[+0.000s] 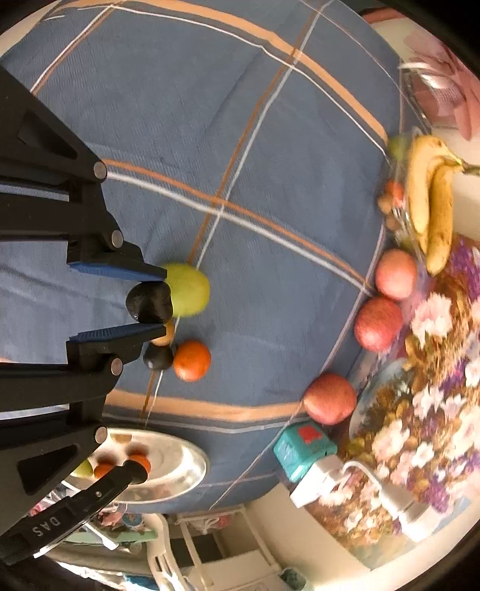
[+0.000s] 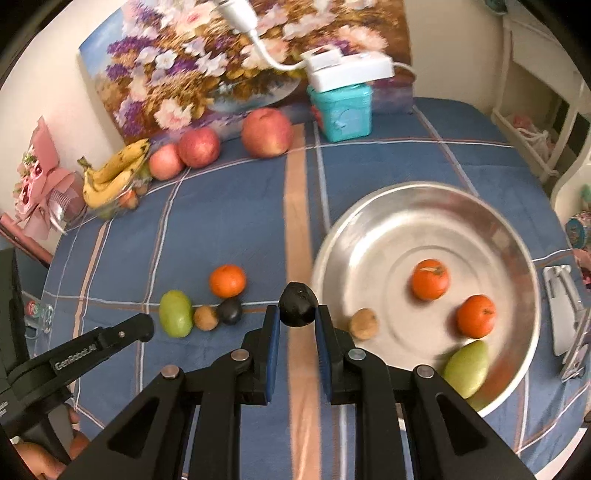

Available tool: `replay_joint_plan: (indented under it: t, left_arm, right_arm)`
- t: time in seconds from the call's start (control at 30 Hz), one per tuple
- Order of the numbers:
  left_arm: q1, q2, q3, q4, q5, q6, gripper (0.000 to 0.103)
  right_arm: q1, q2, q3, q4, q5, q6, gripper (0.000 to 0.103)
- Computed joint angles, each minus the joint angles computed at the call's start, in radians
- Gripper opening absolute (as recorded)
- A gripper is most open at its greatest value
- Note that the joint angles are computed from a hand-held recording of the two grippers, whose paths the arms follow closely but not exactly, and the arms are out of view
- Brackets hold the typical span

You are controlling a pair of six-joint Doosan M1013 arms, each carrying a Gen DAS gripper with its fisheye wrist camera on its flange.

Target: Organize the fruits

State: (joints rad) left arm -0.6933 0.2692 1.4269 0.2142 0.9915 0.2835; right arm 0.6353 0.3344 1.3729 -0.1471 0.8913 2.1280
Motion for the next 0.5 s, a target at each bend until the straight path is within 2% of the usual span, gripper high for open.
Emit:
replay_joint_plan:
  t: [0.13, 0.23, 0.5]
  left_arm:
    - [-0.018, 0.022, -0.04, 0.006, -0.007, 0.051, 0.024]
    - [-0.035, 0.045, -0.076, 0.001, -0.017, 0.117, 0.024]
    - [-0.085, 0.133, -0.192, -0.061, -0.037, 0.357, 0.024]
  right_arm:
    - [-0.02, -0.015, 0.016, -0.034, -0.001, 0.048, 0.02]
    - [-0.038, -0.023, 0.026, -0.098, 0.032, 0.112, 0.02]
    - [-0.089, -0.05, 0.052, -0.154, 0.075, 0.222, 0.02]
